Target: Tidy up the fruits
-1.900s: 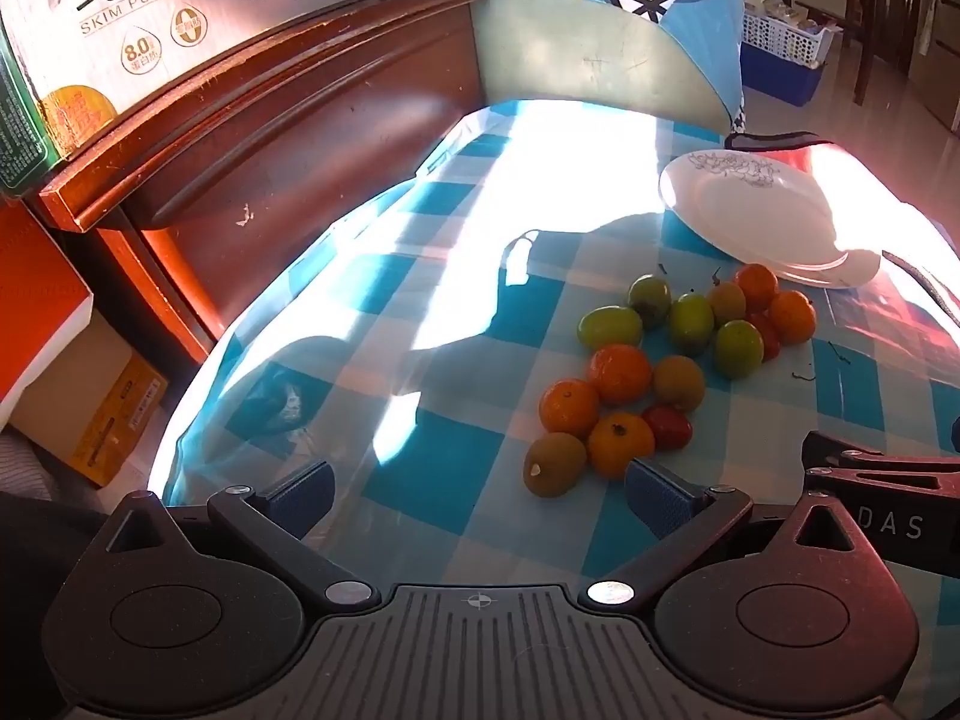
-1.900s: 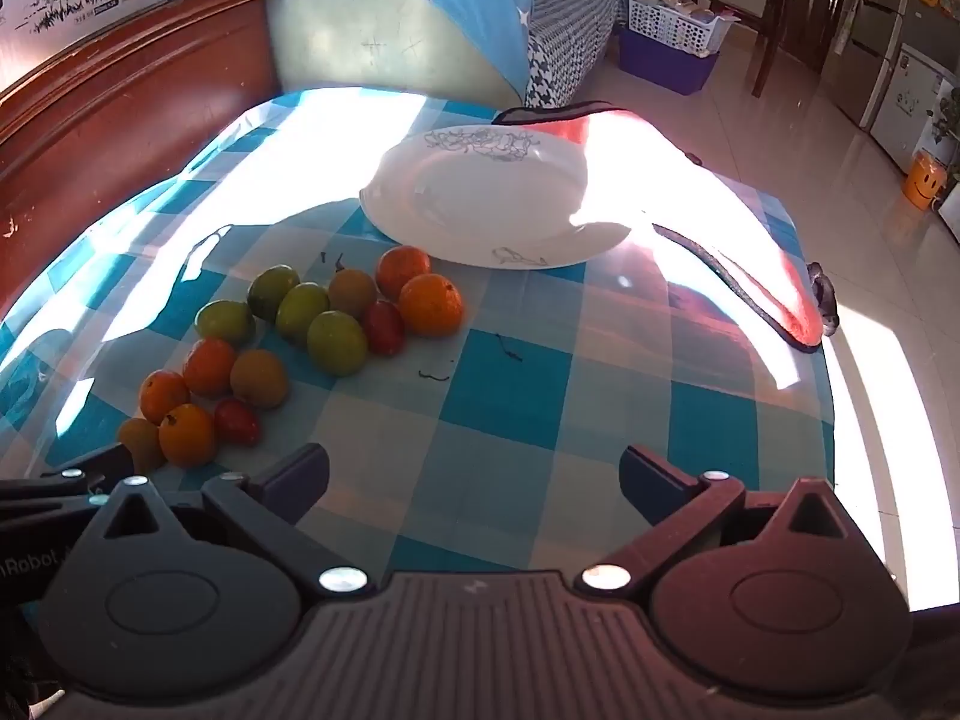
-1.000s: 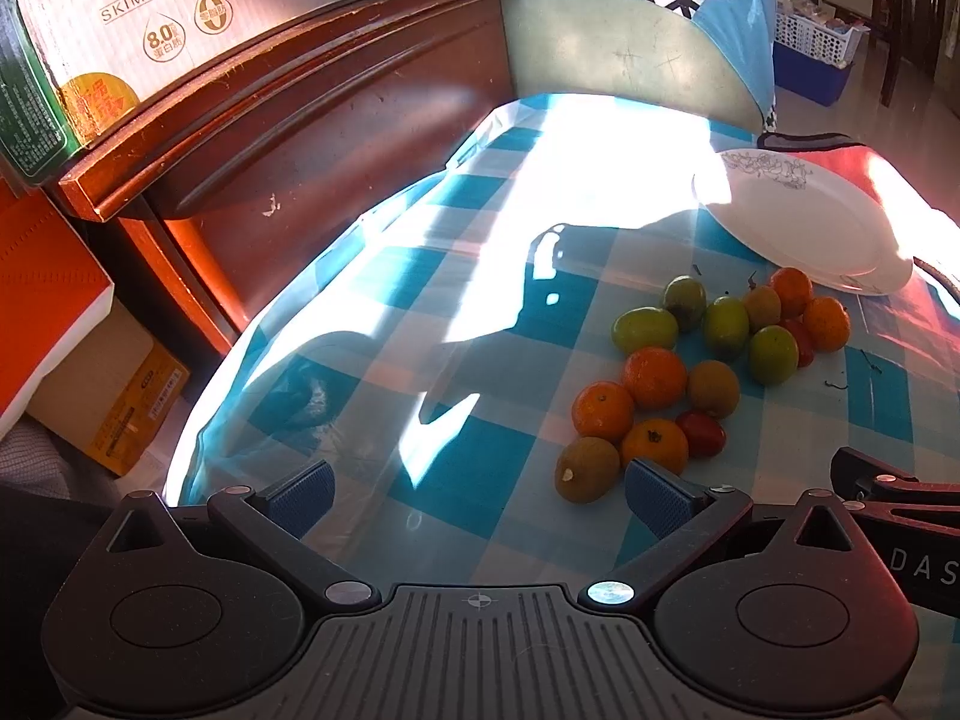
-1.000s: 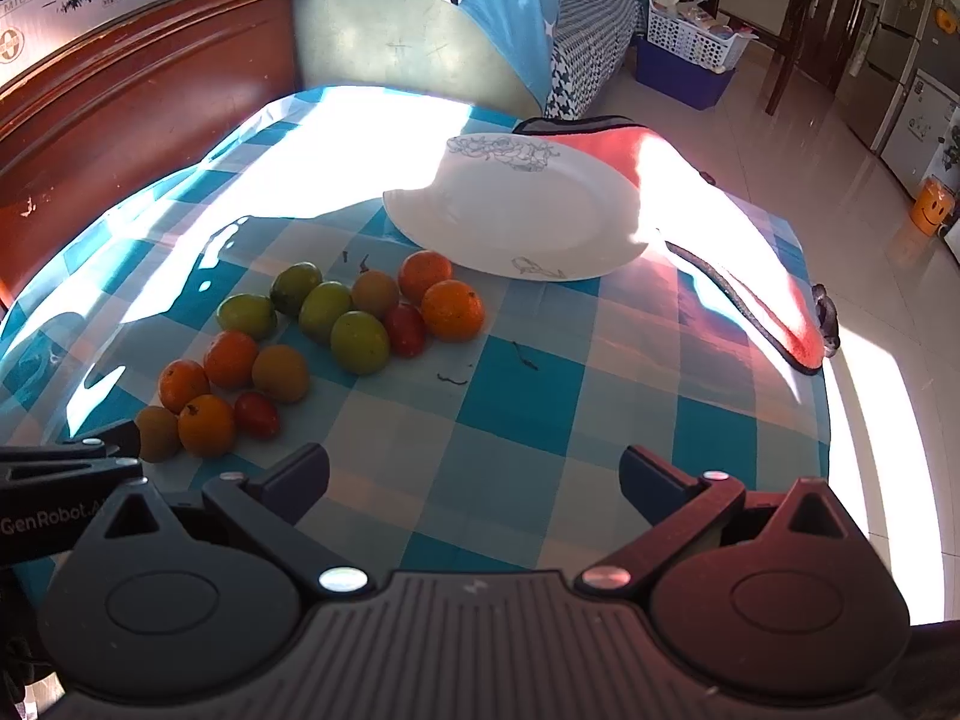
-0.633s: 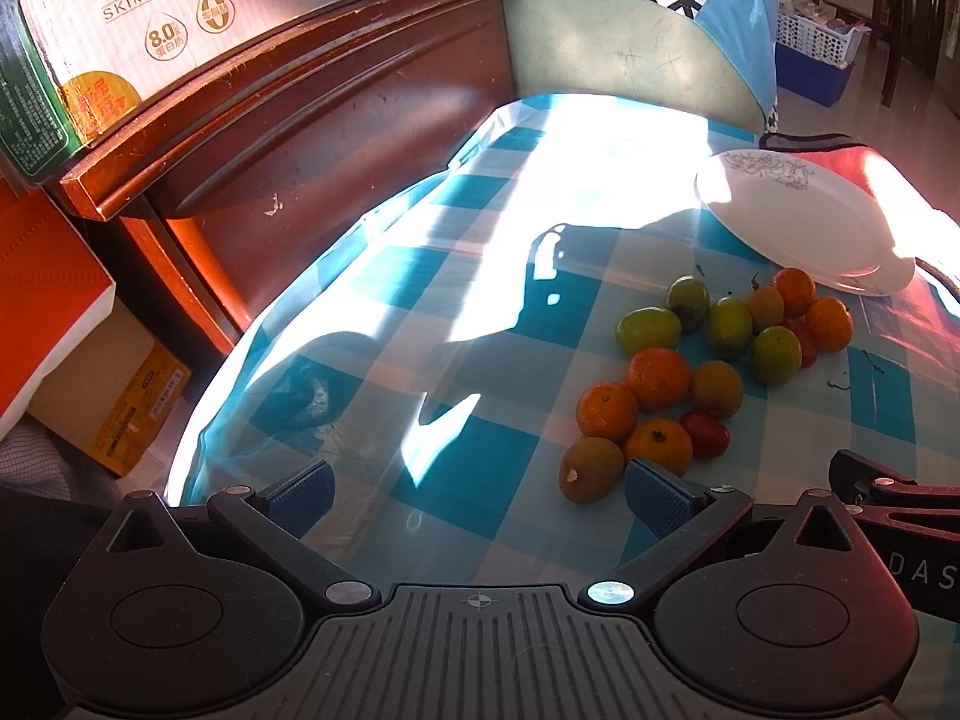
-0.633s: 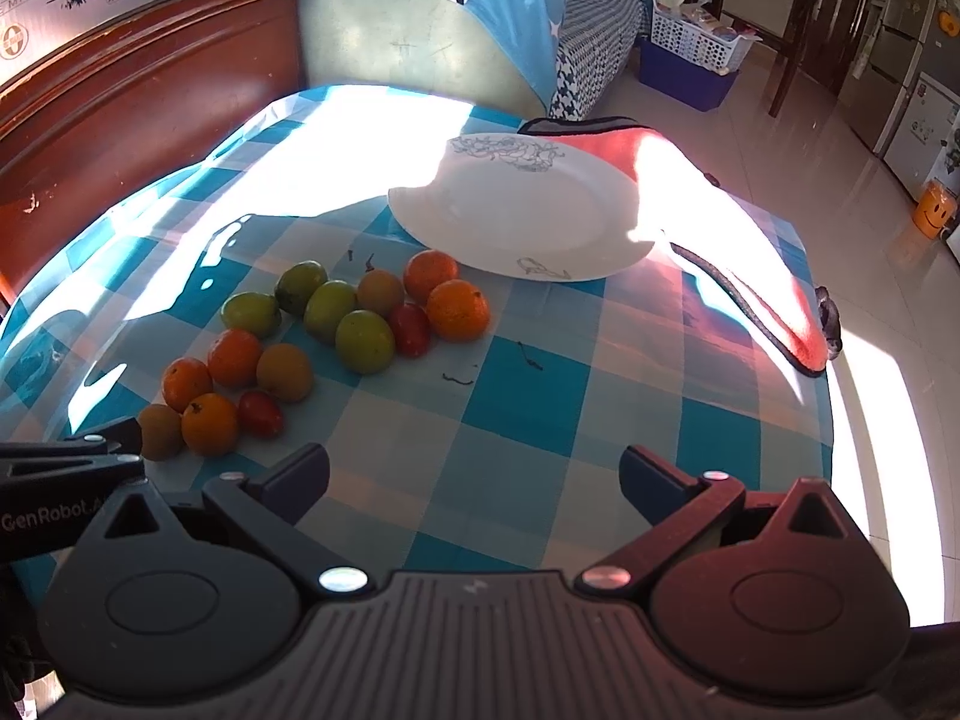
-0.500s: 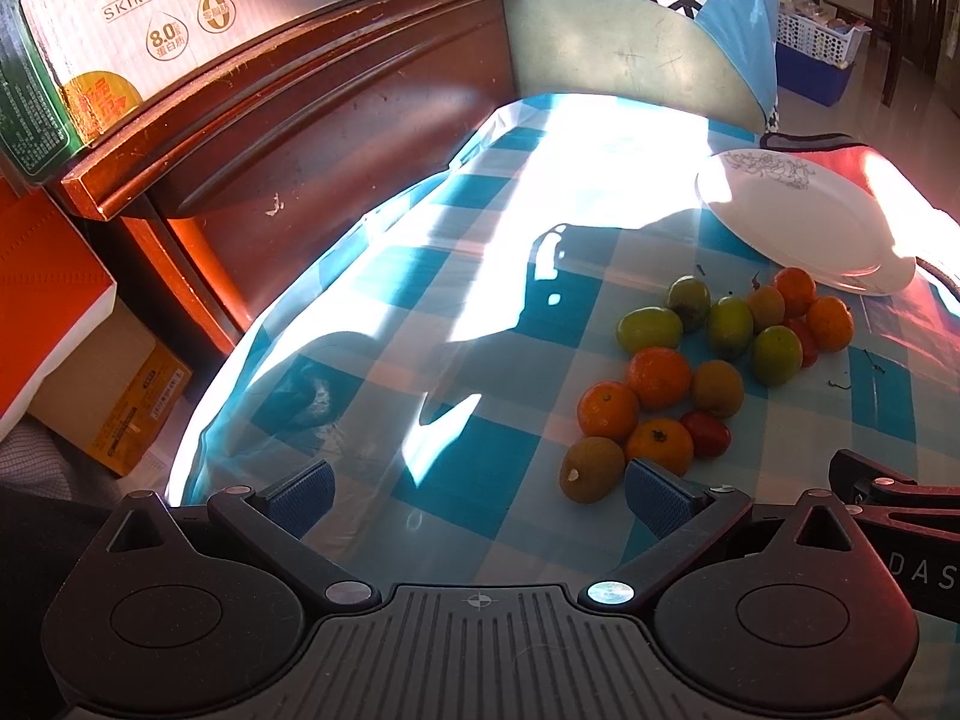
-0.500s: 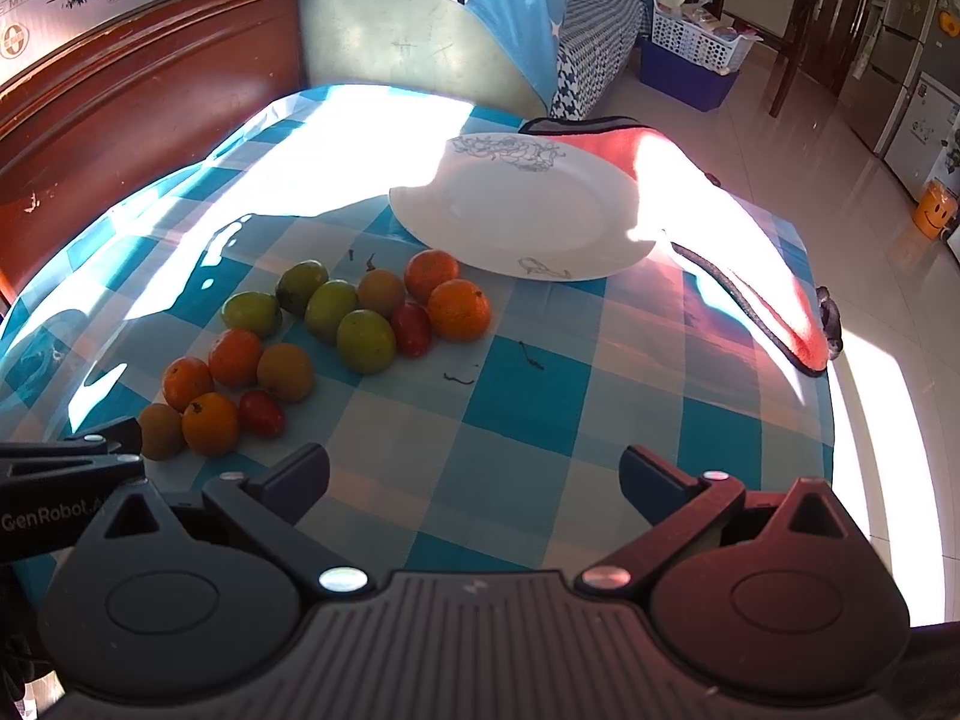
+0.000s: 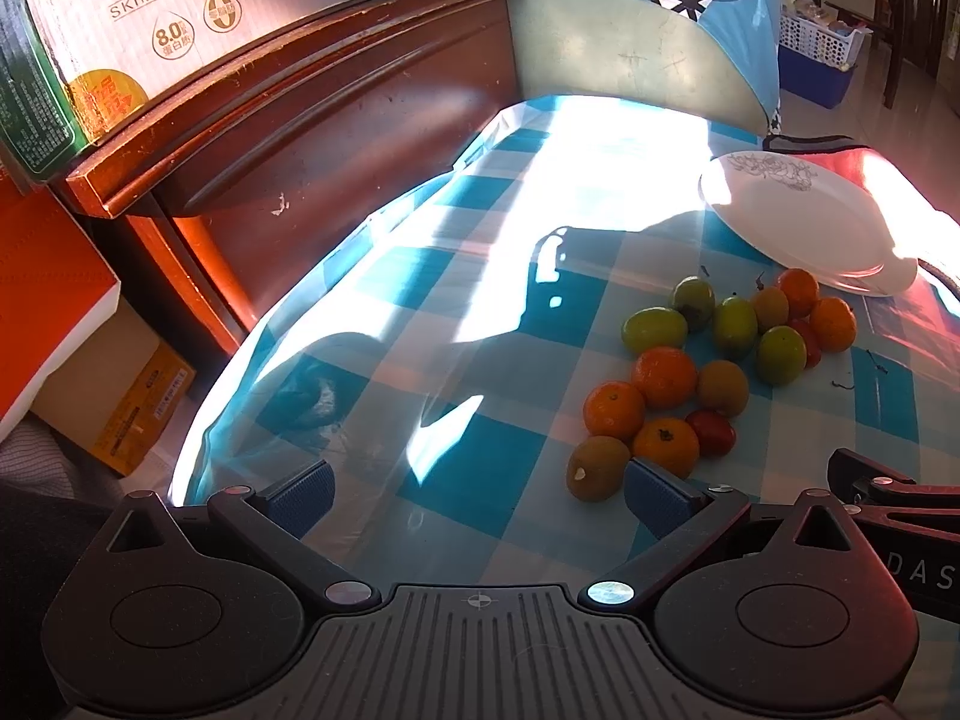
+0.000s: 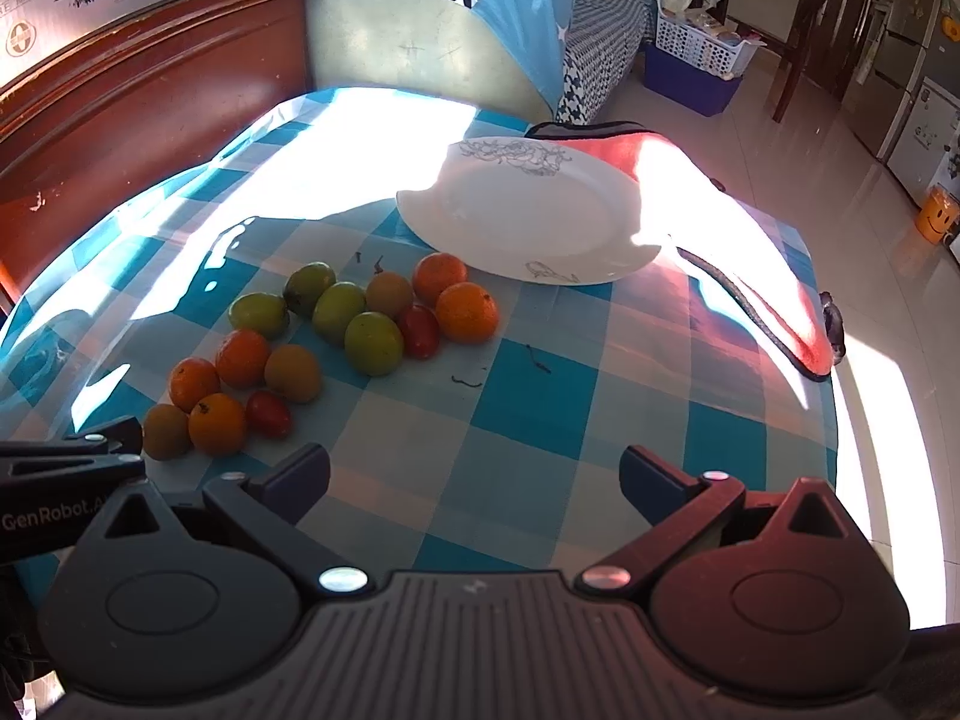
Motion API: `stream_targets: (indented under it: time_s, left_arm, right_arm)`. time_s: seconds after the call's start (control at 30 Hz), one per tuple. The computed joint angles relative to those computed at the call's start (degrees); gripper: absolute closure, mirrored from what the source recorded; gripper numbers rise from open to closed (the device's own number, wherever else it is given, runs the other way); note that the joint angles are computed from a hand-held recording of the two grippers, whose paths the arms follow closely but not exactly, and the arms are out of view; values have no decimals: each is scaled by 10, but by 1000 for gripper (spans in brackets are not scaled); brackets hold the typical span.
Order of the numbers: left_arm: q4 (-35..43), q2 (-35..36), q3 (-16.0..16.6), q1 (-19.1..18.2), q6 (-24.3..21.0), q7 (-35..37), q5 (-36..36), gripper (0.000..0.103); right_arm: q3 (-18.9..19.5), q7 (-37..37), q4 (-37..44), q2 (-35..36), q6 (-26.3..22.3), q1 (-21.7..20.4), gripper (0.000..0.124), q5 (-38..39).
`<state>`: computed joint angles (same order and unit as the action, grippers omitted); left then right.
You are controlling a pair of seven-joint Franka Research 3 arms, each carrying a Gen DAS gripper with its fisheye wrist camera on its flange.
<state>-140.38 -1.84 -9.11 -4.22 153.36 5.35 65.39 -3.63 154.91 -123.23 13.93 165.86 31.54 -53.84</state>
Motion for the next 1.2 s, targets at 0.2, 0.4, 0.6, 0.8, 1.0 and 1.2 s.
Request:
stream_targets:
  time_s: [0.2, 0.4, 0.6, 0.8, 1.0, 1.2]
  left_arm:
    - [-6, -4, 1, 2, 3, -4, 3, 1]
    - [-11, -8, -1, 3, 4, -11, 7, 1]
    - [-14, -10, -2, 3, 2, -12, 5, 1]
    - [-16, -11, 0, 5, 8, -8, 3, 0]
    - [-33, -23, 8, 24, 54, -40, 52, 0]
    - [-47, -31, 15, 47, 103, -100, 138, 1]
  right_arm:
    - [-2, -4, -1, 2, 6, 1, 22, 1]
    - [-3, -10, -2, 3, 10, 3, 22, 4]
    - [-6, -12, -3, 3, 17, 6, 22, 4]
    - [-5, -24, -2, 4, 17, 6, 22, 13]
    - [-20, -15, -12, -8, 33, 5, 26, -9]
    - [-30, 15, -42, -26, 99, -24, 28, 2]
